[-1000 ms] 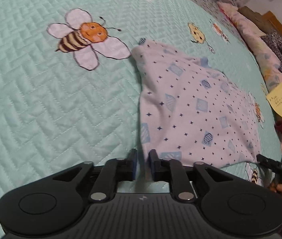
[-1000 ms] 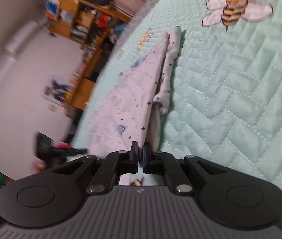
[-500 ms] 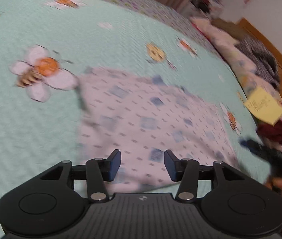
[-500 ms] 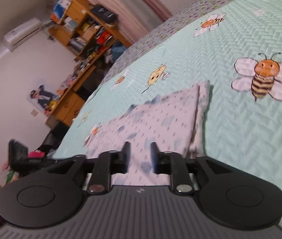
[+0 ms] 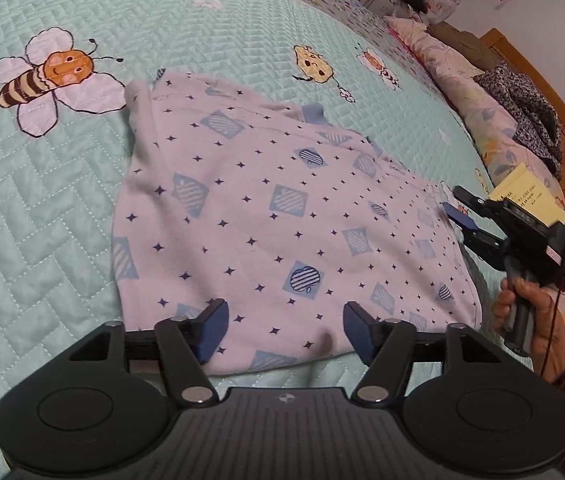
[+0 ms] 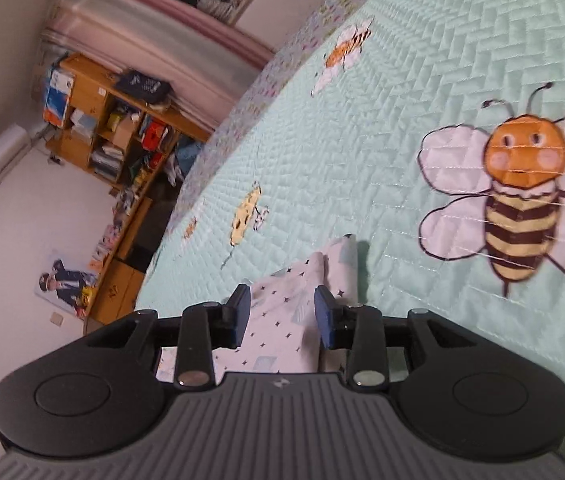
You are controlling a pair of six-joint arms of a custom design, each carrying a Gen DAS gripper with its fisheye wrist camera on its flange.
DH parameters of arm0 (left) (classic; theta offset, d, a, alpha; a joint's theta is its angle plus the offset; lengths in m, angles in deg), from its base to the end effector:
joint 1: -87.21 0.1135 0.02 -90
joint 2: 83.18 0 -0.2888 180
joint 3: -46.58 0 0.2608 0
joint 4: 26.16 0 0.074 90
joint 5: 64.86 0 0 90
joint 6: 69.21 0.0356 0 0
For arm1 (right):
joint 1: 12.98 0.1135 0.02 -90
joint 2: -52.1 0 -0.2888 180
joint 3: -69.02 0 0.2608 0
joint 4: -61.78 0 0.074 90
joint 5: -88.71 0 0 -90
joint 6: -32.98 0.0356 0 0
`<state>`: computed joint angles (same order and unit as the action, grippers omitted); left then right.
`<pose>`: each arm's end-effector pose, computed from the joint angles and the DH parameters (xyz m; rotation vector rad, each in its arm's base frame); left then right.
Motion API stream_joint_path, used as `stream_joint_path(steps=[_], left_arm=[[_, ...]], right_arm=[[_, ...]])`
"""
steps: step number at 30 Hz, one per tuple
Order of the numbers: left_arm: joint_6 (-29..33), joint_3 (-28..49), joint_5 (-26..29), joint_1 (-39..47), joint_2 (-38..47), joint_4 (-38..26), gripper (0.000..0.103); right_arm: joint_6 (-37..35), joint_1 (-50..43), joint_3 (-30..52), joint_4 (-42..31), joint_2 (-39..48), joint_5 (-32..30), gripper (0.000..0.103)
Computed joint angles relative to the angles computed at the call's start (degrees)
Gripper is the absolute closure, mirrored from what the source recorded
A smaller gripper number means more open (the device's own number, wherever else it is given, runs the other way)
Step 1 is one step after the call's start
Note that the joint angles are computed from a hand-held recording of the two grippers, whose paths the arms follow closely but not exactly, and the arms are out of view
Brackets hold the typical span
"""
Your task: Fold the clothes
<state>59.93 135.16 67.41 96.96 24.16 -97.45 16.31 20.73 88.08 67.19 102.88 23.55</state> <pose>0.3519 0.0362 0.2050 0.6798 2.5939 -0.9441 0.1368 0.0733 0.1530 0.9577 1.8321 0.7547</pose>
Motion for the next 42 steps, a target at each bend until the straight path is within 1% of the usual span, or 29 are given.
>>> stream_joint_path(steps=[3, 5, 7, 10, 15, 16, 18, 20, 22, 25, 27, 28, 29, 30, 32, 33, 35, 38, 42], left_arm=[[0.3, -0.5, -0.3, -0.4, -0.5, 0.5, 0.031], [0.5, -1.0, -0.2, -0.4, -0.7, 0.9, 0.030], [0.6, -1.1, -0.3, -0.5, -0.8, 1.1, 0.030], [0.8, -0.8, -0.3, -0.6, -0.6, 0.7, 0.028], [0.8, -1.2, -0.6, -0.9, -0.9, 1.0, 0.025], [0.8, -1.5, -0.8, -1.1, -1.2, 1.3, 0.023], [0.7, -2.0, -1.3, -1.4, -1.9, 1.8, 0.021], [0.5, -2.5, -1.8, -1.8, -2.4, 2.3, 0.021], [0.3, -3.0, -2.4, -2.0, -2.9, 2.8, 0.020], [0.8, -3.0, -2.6, -1.9, -3.0, 2.7, 0.020], [1.6, -3.0, -2.5, -1.8, -3.1, 2.3, 0.018], [2.0, -3.0, -2.5, -1.7, -3.0, 2.0, 0.018], [2.1, -3.0, -2.6, -1.7, -2.9, 2.1, 0.018], [2.1, -3.1, -2.7, -1.8, -2.9, 2.2, 0.018], [2.3, -2.8, -2.5, -1.6, -2.7, 1.8, 0.018], [2.5, -2.4, -2.2, -1.3, -2.4, 1.2, 0.018], [2.9, -1.8, -1.8, -0.9, -1.9, 0.2, 0.017], [3.9, 0.7, 0.3, 0.4, 0.1, -3.6, 0.015], [4.5, 1.4, 2.1, 1.8, 1.1, -5.3, 0.015]], right_arm=[[-2.0, -1.9, 2.7, -3.4, 2.5, -1.3, 0.065], [-2.3, -2.0, 2.8, -3.4, 2.6, -1.1, 0.065], [-1.7, -0.7, 2.9, -5.4, 1.6, 0.6, 0.064], [-2.9, -2.0, 2.6, -5.3, 1.7, -2.6, 0.063], [-4.9, -2.2, 3.9, -6.9, 2.8, -3.7, 0.063], [-5.8, -2.0, 4.3, -7.1, 3.2, -3.6, 0.064], [-8.5, -0.8, 7.1, -10.8, 4.8, -2.3, 0.070], [-10.7, 0.6, 10.3, -16.0, 6.6, 0.2, 0.098], [-11.8, 3.8, 13.2, -20.9, 7.6, 4.4, 0.099], [-14.2, 11.4, 20.1, -30.5, 12.1, 14.0, 0.100], [-12.9, 16.6, 26.8, -42.0, 17.1, 21.5, 0.100], [-11.9, 17.7, 29.0, -46.3, 19.3, 23.5, 0.100], [-11.2, 16.8, 28.7, -46.3, 19.4, 22.5, 0.100], [-10.8, 15.1, 27.2, -44.6, 18.6, 20.2, 0.100], [-9.4, 12.5, 22.8, -38.8, 16.6, 17.6, 0.100], [-8.6, 11.6, 21.3, -37.1, 16.4, 17.1, 0.100], [-7.0, 11.4, 20.4, -36.3, 16.7, 17.6, 0.100], [-6.1, 13.4, 23.5, -41.2, 20.2, 20.2, 0.100], [-4.6, 13.5, 26.5, -44.8, 23.6, 21.7, 0.100]])
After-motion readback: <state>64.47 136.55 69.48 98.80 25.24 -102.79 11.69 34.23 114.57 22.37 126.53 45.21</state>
